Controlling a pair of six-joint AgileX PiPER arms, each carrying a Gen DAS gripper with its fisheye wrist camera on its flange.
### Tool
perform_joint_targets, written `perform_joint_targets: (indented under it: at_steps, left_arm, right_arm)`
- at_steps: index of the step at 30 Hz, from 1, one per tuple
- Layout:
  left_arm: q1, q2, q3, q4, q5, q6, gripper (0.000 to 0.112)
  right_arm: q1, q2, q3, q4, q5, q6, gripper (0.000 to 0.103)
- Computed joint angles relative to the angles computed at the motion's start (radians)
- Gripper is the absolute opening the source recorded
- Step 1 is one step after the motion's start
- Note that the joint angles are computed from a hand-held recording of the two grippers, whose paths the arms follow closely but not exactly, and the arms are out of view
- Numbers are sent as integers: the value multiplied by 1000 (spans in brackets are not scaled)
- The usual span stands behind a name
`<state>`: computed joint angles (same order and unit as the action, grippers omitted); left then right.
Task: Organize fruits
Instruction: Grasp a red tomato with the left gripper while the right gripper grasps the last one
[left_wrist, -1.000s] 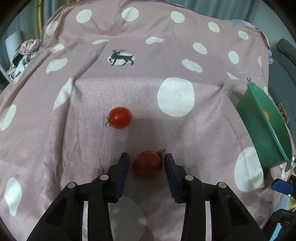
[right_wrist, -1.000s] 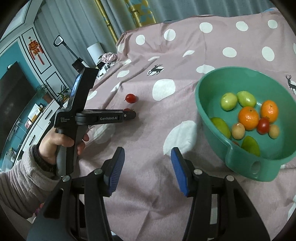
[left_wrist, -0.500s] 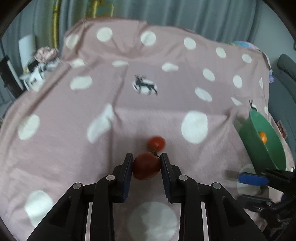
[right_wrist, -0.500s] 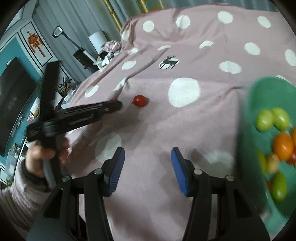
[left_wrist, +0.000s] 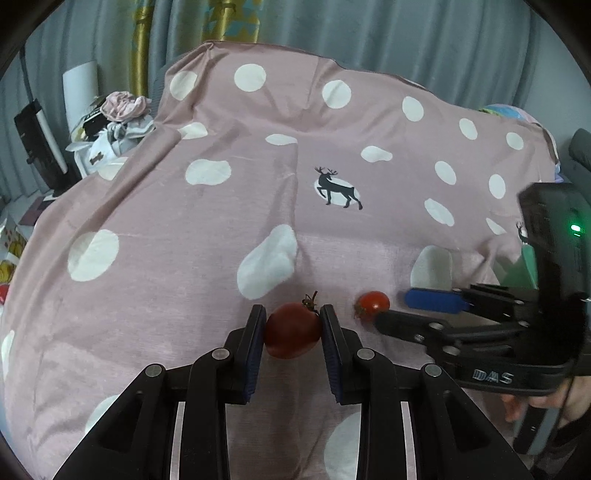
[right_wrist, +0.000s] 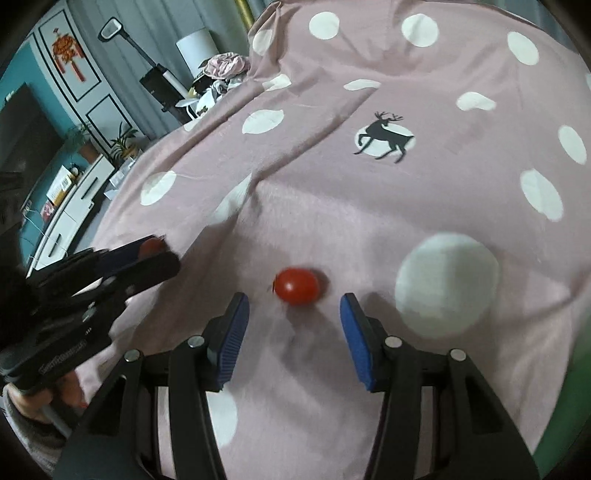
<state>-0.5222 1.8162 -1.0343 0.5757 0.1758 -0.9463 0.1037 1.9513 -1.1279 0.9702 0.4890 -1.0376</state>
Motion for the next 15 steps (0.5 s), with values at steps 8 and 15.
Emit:
perform_joint_targets:
  at_steps: [8,15]
  left_arm:
    - [2,-5,5,-43,-11,47,30]
    - [-11,-19,11,-19,3,20,30]
  right_arm:
    - [22,60,-75,-69,5,90,40]
    - [18,62,-58,-47,-6,85,30]
